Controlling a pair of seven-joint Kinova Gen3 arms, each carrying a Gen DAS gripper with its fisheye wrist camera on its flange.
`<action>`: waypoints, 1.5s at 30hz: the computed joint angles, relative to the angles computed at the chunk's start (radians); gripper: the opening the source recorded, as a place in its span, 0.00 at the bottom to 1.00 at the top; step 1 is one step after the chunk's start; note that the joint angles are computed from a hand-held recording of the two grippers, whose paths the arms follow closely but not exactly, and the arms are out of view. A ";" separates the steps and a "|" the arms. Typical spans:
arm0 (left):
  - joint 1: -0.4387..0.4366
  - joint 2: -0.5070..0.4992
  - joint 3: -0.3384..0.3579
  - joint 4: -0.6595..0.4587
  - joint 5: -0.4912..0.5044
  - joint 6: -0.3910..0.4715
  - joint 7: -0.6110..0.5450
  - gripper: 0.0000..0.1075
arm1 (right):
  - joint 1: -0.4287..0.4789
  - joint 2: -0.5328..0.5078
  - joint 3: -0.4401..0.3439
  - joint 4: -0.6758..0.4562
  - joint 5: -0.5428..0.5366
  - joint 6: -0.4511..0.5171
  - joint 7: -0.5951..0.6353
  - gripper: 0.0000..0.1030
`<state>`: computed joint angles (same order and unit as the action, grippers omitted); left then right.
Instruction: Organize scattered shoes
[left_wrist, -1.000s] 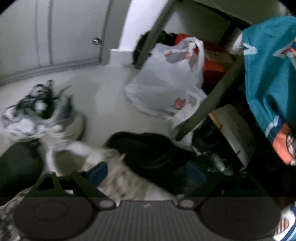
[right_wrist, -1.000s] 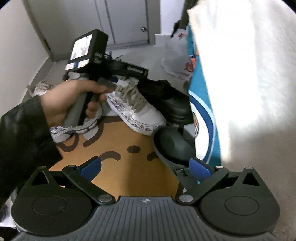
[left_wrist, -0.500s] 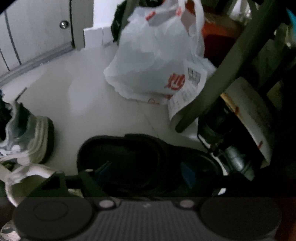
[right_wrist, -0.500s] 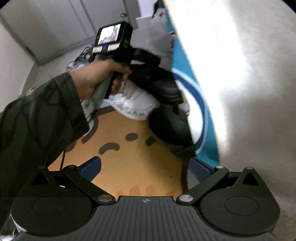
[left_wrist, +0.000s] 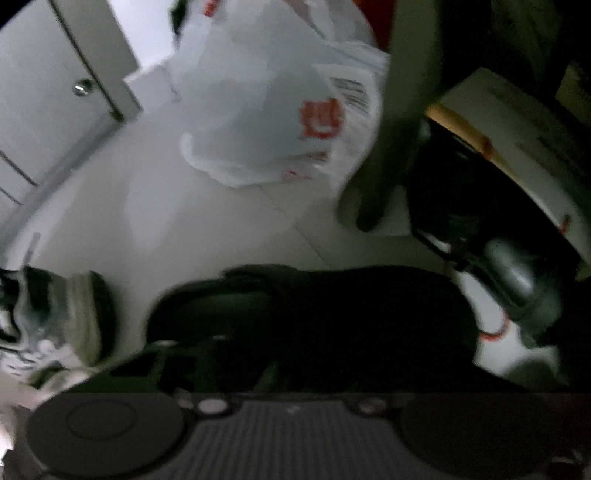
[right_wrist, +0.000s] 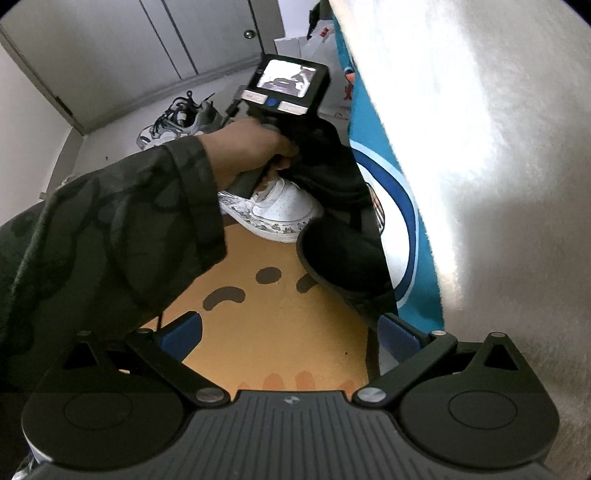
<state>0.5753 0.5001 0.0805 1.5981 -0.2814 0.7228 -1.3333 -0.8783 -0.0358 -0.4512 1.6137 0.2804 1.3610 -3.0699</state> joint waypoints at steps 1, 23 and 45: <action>0.005 -0.002 -0.004 0.002 -0.005 0.000 0.003 0.28 | 0.009 -0.004 -0.009 0.001 0.004 0.002 -0.022 1.00; -0.183 -0.332 0.087 0.097 0.197 0.075 -0.269 0.28 | -0.047 -0.008 -0.048 -0.017 0.096 0.046 -0.103 1.00; -0.396 -0.802 -0.048 0.513 0.359 0.142 -0.572 0.23 | -0.170 0.067 -0.052 -0.043 0.129 0.010 0.033 1.00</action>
<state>0.1796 -0.3017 0.0321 2.1109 0.0778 0.8652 -1.9057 -1.0479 0.0314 -0.5030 1.5711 0.4092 1.3710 -3.0373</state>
